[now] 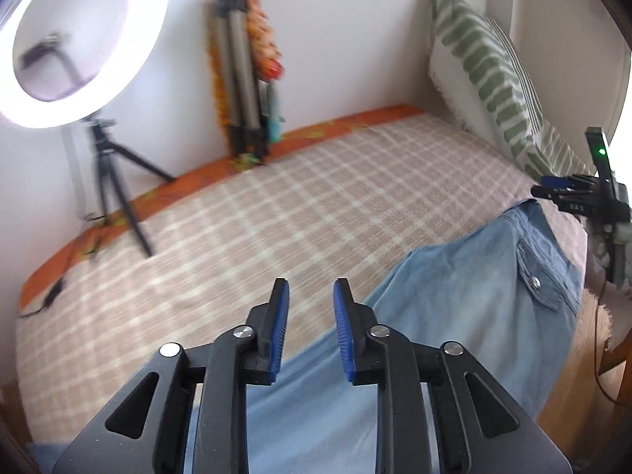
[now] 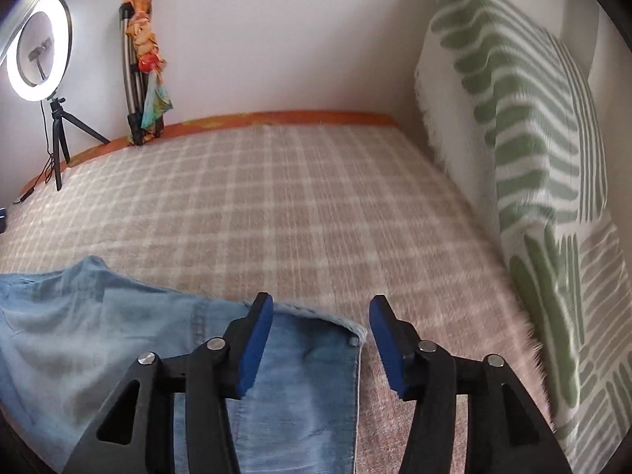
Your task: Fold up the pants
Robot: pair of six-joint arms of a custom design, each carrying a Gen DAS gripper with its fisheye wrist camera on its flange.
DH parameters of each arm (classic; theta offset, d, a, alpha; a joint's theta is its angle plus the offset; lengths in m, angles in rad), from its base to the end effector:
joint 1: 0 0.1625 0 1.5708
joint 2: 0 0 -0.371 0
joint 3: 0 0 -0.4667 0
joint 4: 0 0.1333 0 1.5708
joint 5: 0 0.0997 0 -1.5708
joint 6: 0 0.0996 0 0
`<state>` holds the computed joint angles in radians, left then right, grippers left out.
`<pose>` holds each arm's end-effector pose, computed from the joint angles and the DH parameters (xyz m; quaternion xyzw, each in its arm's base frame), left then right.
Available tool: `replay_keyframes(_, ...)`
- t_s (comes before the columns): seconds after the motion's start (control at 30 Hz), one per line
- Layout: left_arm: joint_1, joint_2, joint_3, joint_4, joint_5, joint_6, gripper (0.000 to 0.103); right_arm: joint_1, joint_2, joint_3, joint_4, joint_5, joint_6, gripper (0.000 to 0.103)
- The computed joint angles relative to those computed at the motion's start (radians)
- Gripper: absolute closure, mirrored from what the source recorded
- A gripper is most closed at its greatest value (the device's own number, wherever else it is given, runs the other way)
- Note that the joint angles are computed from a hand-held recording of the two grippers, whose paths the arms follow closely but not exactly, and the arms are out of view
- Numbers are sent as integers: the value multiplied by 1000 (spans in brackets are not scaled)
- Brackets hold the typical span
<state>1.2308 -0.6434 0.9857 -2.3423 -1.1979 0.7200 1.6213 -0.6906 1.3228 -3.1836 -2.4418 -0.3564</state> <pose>-0.1288 -0.8727 0.1856 0.4513 0.8484 -0.1713 0.2174 0.0960 -0.7674 0.1702 -0.0329 -0.8235 0.3653 0.4329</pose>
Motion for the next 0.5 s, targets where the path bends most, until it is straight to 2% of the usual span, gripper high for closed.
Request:
replay_keyframes(0.07,9,-72,63,-17,-8,8,63,13,-4,-1,5,38,-12,49)
replay_keyframes(0.3,59,-270,224,-83,30,-27,62,43,26,-38,84,204,-28,49)
replay_keyframes(0.37,84,-326,282,-129,63,-25,62,47,58,-80,126,263,-30,49)
replay_keyframes(0.5,145,-384,322,-160,133,-72,62,52,152,-214,242,300,-37,49)
